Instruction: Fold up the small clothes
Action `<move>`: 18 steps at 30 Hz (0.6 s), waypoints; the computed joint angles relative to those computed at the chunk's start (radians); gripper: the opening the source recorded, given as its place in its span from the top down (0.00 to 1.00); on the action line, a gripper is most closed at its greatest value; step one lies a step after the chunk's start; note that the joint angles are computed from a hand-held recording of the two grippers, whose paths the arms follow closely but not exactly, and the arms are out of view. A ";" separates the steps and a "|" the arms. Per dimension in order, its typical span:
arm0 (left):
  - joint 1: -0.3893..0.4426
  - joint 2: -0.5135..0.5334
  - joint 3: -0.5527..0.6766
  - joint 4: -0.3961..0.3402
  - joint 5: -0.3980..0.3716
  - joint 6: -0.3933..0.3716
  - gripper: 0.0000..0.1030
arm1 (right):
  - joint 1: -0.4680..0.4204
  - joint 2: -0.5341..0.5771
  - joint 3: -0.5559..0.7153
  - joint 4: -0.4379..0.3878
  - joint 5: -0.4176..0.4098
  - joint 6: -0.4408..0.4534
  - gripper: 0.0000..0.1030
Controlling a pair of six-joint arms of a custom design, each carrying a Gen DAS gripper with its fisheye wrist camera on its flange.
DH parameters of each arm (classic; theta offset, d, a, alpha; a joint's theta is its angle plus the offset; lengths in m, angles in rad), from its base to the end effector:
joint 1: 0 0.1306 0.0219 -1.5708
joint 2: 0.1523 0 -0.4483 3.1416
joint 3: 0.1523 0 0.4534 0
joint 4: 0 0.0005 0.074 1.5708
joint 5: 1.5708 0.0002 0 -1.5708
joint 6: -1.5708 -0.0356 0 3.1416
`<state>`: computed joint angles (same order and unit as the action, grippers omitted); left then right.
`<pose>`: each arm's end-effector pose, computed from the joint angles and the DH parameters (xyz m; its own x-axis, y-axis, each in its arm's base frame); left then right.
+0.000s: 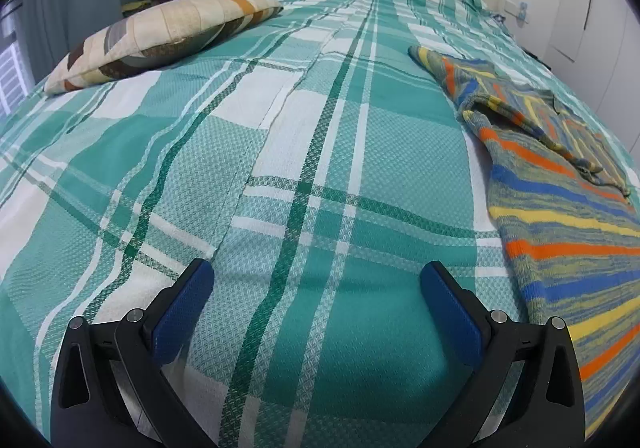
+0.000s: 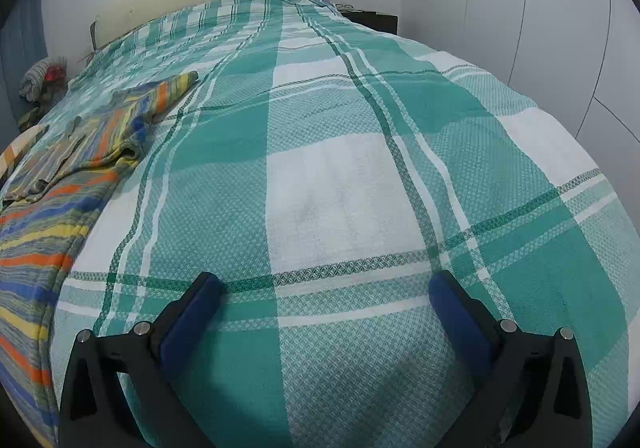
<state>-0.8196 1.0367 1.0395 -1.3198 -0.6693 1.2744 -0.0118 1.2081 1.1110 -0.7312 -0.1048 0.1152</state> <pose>0.2435 -0.2291 0.4492 -0.6395 -0.4142 -0.6477 -0.4955 0.8662 -0.0647 0.4534 -0.0021 0.4443 -0.7251 -0.1058 -0.6805 -0.1433 0.9897 -0.0012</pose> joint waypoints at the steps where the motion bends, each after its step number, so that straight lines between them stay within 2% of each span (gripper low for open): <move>1: 0.000 0.000 0.000 0.000 0.000 0.000 0.01 | 0.000 0.000 0.000 0.000 0.001 0.001 0.00; 18: 0.001 0.000 -0.001 0.002 0.000 -0.002 0.01 | 0.005 0.000 -0.002 0.001 0.017 0.006 0.00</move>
<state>-0.8189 1.0367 1.0381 -1.3176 -0.6697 1.2726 -0.0067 1.2077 1.1089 -0.7302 -0.0881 0.1215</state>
